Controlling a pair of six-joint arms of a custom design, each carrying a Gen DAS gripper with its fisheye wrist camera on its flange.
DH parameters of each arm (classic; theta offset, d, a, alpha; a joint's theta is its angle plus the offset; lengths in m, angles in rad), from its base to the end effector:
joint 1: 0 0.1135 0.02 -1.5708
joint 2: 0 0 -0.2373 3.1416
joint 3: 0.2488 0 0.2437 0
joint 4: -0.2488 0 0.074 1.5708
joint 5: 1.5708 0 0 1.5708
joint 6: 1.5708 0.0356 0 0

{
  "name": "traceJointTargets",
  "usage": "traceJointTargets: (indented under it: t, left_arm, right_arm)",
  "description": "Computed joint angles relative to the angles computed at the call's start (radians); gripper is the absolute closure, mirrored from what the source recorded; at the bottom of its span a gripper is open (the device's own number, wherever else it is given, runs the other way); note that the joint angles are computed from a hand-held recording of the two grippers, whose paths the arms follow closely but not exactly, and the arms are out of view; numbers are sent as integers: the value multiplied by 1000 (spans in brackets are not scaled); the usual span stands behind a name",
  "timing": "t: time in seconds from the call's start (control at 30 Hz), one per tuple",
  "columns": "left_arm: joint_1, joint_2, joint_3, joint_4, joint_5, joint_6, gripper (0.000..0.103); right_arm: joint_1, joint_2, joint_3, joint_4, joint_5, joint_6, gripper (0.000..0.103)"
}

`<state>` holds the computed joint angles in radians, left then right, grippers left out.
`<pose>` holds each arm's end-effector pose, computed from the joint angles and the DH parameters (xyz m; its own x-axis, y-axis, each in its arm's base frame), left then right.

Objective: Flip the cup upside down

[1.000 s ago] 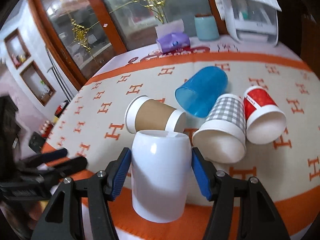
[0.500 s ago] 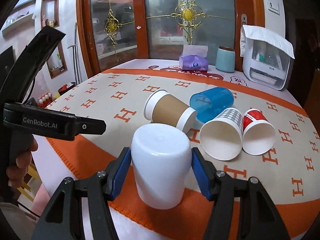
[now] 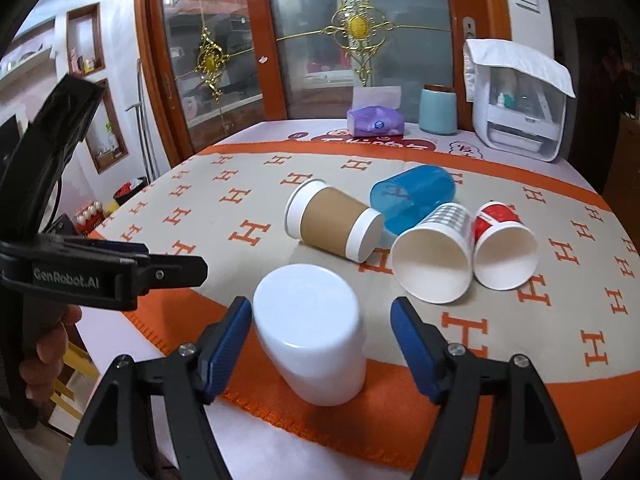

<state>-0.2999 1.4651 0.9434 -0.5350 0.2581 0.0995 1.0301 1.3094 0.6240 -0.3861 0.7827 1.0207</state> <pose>0.2676 -0.0923 0.1894 -0.7875 0.3440 -0.5114 0.4862 0.8567 -0.1723 0.1384 0.1817 0.1526 -0.6063 0.1644 -0.7781 0.1583 0.9838 0.0845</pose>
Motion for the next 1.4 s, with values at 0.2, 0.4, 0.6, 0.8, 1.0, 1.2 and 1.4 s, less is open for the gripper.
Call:
traceJointTargets:
  t: [0.2,0.4,0.6,0.8,1.0,1.2,1.4]
  left_arm:
    - [-5,-68,-2,-48,-7,-4,2]
    - [-25,-156,15,-113,-36,-11,2]
    - [-47,-221,90,-213,-49,-16,1]
    - [-79,-268,159,-278,-66,-31,1]
    - [-106,-307,180,-286,-90,-42,1]
    - [-148,-326,181,-279,-157,-59,1]
    - [-171,-339,174,-267,-189,-74,1]
  right_arm:
    - [69,-104,68,-203,9,134,31]
    - [102,-151,206,-481,-33,319,31]
    - [104,-136,309,-663,-79,452,31]
    - [157,-123,387,-761,-24,508,31]
    - [182,-107,458,-853,41,549,31]
    - [173,-83,498,-876,56,531,31]
    - [173,-59,518,-893,66,533,31]
